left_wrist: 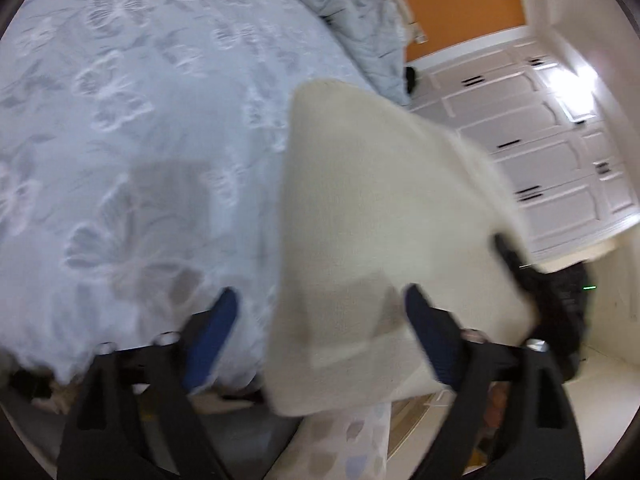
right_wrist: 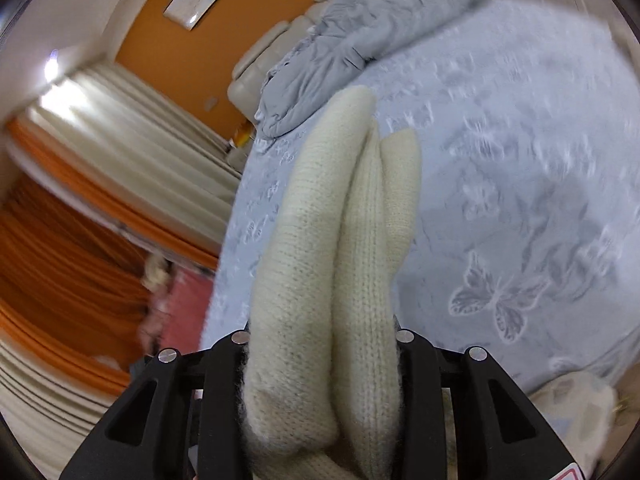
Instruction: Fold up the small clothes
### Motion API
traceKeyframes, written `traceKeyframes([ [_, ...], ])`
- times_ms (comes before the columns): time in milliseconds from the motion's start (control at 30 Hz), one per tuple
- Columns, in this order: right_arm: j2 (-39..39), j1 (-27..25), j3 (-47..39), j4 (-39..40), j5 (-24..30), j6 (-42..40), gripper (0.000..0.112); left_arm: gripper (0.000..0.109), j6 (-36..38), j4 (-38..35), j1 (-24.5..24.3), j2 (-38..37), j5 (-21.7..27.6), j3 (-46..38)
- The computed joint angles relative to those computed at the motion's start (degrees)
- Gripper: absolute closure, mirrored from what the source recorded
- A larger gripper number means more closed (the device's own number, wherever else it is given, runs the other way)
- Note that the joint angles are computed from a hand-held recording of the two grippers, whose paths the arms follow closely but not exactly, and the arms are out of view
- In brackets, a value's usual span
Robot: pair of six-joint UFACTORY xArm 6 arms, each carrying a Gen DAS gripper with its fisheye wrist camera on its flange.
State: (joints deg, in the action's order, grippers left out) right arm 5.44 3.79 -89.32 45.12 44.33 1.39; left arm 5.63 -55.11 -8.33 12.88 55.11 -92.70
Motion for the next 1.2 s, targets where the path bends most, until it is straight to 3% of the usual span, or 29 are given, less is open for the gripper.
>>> traceKeyframes([
  [67,2.5,-3.1,3.0,5.7,2.3,-3.2,0.081,0.016,0.4,-0.6,-1.5,3.9,0.5,-2.9],
  [133,5.4,-4.6,4.0,1.9,4.8,1.5,0.081,0.016,-4.3,5.4,-3.7,9.6,2.1,-7.9],
  [200,5.6,-6.2,8.1,1.7,3.5,2.5,0.081,0.017,-6.5,9.2,-5.7,15.1,4.6,-12.9],
  [300,4.4,-9.1,12.3,12.0,4.0,-2.7,0.08,0.017,-11.8,14.5,-8.0,21.1,9.3,-18.7],
  [433,4.7,-9.7,12.9,13.8,4.6,-4.0,0.079,0.023,-14.2,10.1,-9.0,21.2,6.9,-16.1],
  [600,3.7,-7.4,12.2,8.4,1.1,-2.7,0.08,0.049,-15.2,17.4,-10.8,20.5,7.0,-19.4],
  [767,0.1,-4.1,9.6,2.9,-3.0,-0.5,0.08,0.052,-15.9,22.7,-10.1,19.7,8.3,-25.8],
  [1067,-2.6,0.9,0.4,5.4,-7.8,-3.4,0.08,0.052,-13.0,26.2,-6.7,13.8,9.3,-33.4],
  [1200,-0.1,4.3,-6.8,6.4,-8.8,-5.2,0.08,0.052,-11.1,25.7,-3.8,12.9,9.2,-37.5],
])
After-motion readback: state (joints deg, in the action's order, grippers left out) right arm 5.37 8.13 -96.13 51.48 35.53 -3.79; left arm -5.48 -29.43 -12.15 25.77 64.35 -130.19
